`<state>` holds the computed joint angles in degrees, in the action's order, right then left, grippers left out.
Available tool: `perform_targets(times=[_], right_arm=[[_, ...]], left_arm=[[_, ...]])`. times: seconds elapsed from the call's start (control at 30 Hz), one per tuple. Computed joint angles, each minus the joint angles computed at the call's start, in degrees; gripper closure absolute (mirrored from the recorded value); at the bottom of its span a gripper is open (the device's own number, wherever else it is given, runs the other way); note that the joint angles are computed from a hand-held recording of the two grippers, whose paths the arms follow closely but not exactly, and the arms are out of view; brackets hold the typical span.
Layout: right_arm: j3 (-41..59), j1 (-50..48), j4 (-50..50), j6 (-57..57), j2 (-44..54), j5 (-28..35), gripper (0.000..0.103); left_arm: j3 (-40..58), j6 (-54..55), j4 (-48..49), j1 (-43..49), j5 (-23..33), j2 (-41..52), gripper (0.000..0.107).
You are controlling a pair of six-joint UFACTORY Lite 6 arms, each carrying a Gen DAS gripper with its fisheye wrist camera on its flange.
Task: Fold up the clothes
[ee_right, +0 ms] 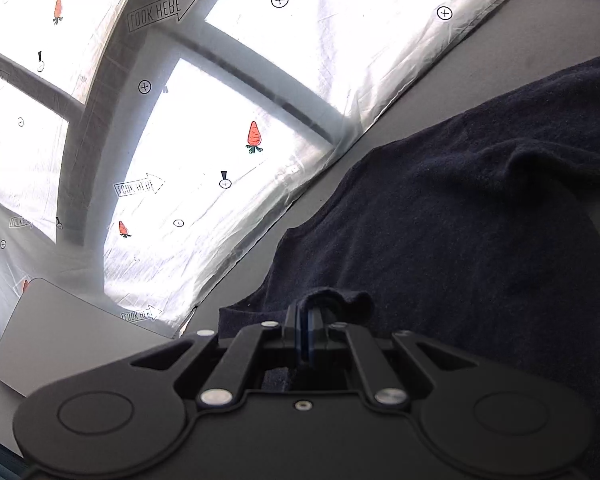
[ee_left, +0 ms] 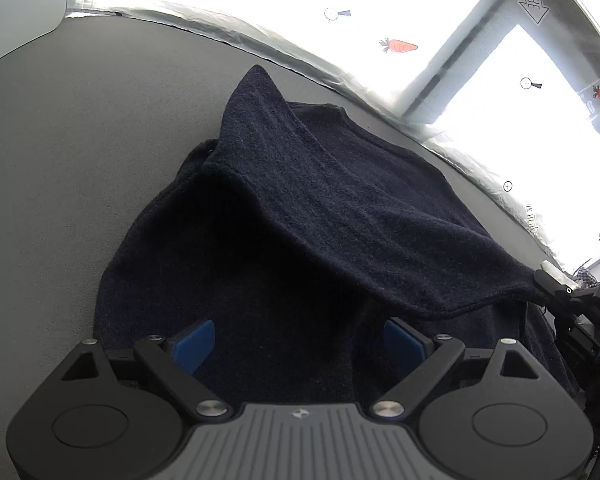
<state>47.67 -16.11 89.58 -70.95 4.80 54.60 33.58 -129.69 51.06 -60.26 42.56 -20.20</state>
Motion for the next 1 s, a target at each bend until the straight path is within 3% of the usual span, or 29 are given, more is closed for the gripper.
perform_targets(times=[0.27, 0.5, 0.6, 0.67, 0.73, 0.93, 1.0], right_arm=[[16.78, -16.23, -11.19, 0.18, 15.66, 9.07, 0.099], [26.39, -15.28, -21.43, 5.05, 26.23, 9.31, 0.095], [30.05, -14.08, -24.68, 8.11, 30.99, 8.31, 0.082], [31.92, -13.1, -25.46, 10.67, 33.52, 7.67, 0.067], [33.56, -11.96, -25.99, 12.22, 35.46, 6.95, 0.064], [36.47, -9.15, -25.83, 10.84, 37.16, 5.1, 0.065], [36.21, -8.98, -23.93, 8.57, 36.26, 5.07, 0.077]], left_arm=[[18.13, -3.05, -6.68, -2.45, -2.26, 26.68, 0.015], [30.7, 9.81, -15.98, -2.43, 4.51, 38.26, 0.004], [38.14, 21.19, -21.59, -0.71, 8.34, 44.0, 0.004], [39.68, 24.13, -22.87, 0.26, 8.99, 45.18, 0.004], [38.74, 24.76, -23.32, 1.64, 8.25, 44.24, 0.004], [37.73, 17.77, -19.13, 3.45, 13.74, 42.18, 0.004], [37.11, 21.12, -21.6, 6.34, 10.6, 42.58, 0.004]])
